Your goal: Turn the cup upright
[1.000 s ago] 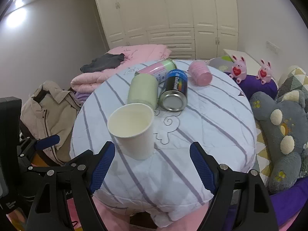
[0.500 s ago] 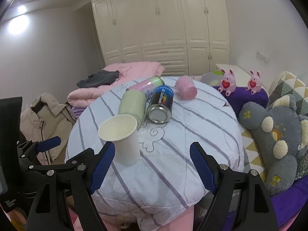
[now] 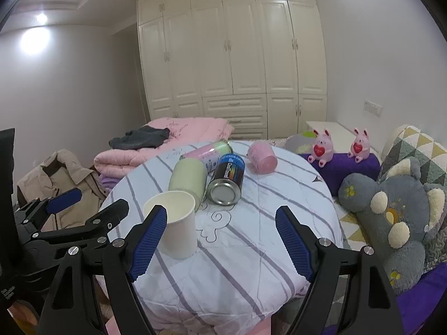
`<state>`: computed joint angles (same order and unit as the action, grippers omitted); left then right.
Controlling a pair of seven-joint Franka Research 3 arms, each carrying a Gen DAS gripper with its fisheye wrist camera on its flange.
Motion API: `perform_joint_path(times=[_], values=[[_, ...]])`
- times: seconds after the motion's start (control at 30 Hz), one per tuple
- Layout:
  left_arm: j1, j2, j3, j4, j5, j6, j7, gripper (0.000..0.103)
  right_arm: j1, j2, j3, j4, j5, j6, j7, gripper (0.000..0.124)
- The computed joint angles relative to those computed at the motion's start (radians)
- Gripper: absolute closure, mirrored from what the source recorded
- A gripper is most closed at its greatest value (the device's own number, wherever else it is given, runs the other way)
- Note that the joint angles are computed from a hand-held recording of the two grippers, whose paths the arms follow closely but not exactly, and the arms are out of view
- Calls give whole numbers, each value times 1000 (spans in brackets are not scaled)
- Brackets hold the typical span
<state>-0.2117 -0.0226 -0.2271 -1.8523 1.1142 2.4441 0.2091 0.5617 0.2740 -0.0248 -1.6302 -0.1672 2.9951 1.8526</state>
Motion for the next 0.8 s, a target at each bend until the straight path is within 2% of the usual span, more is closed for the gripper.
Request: perform_joint_path(times=[0.07, 0.13, 0.3, 0.43, 0.8], values=[[1, -7, 0, -10, 48, 12, -51, 13, 36, 3, -48, -3, -59, 16, 51, 42], [5, -8, 1, -16, 72, 33, -76, 13, 44, 10, -59, 6, -83, 7, 68, 42], [0, 0, -3, -15, 122, 7, -116, 13, 29, 20, -41, 7, -79, 7, 66, 42], [0, -3, 0, -21, 130, 12, -138, 13, 55, 20, -72, 6, -122, 2, 96, 42], [1, -2, 0, -18, 113, 1, -126, 13, 25, 16, -42, 4, -106, -10, 79, 42]])
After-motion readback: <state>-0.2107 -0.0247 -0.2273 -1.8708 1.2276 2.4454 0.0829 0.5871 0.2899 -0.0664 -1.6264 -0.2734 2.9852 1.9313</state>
